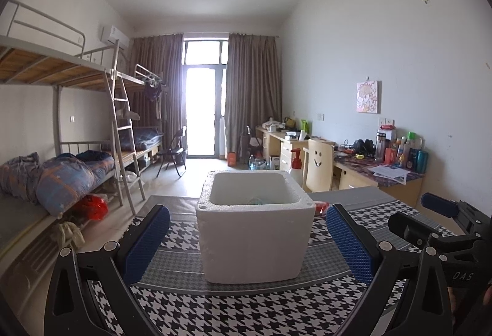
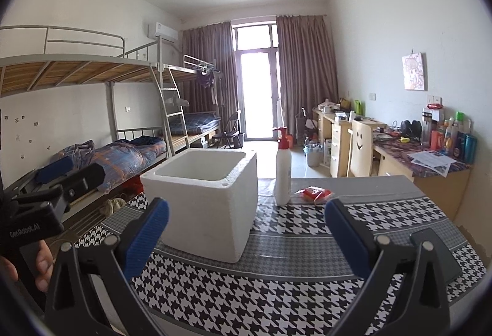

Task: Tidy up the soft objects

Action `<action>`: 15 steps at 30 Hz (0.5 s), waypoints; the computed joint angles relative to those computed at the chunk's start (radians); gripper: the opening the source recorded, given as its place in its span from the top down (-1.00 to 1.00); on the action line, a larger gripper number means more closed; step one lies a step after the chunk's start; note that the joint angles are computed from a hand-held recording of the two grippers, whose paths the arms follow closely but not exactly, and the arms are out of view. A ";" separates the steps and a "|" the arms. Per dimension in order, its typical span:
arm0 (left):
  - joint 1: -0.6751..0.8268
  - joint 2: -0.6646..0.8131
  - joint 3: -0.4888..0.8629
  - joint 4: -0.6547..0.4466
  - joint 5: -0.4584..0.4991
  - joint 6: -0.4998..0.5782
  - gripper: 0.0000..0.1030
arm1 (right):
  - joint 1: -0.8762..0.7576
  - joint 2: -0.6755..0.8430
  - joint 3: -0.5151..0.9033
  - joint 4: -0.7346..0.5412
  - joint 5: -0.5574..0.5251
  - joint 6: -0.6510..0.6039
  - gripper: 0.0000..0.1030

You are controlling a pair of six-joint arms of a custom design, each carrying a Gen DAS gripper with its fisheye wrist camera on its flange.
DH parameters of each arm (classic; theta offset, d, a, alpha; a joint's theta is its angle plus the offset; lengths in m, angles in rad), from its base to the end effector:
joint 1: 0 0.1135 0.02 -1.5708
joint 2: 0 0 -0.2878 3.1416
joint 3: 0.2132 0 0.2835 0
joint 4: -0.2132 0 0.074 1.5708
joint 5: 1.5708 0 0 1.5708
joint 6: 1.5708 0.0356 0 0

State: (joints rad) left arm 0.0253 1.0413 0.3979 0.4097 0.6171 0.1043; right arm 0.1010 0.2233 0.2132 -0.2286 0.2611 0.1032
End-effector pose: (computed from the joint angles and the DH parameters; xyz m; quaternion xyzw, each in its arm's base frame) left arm 0.2330 -0.0147 0.2198 0.2176 0.7396 -0.1996 0.6048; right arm 0.1226 0.0032 0.2088 0.0813 0.7795 -0.0394 0.6199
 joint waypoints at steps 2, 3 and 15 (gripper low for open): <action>0.007 0.007 -0.006 0.014 0.010 0.001 -0.98 | -0.001 -0.004 -0.005 -0.001 0.001 0.000 -0.99; 0.007 0.008 -0.010 0.020 0.008 0.001 -0.98 | -0.003 -0.010 -0.009 -0.001 -0.003 0.002 -0.99; 0.040 0.011 -0.034 0.062 0.035 -0.002 -0.98 | 0.053 -0.139 -0.033 -0.071 0.043 0.013 -0.99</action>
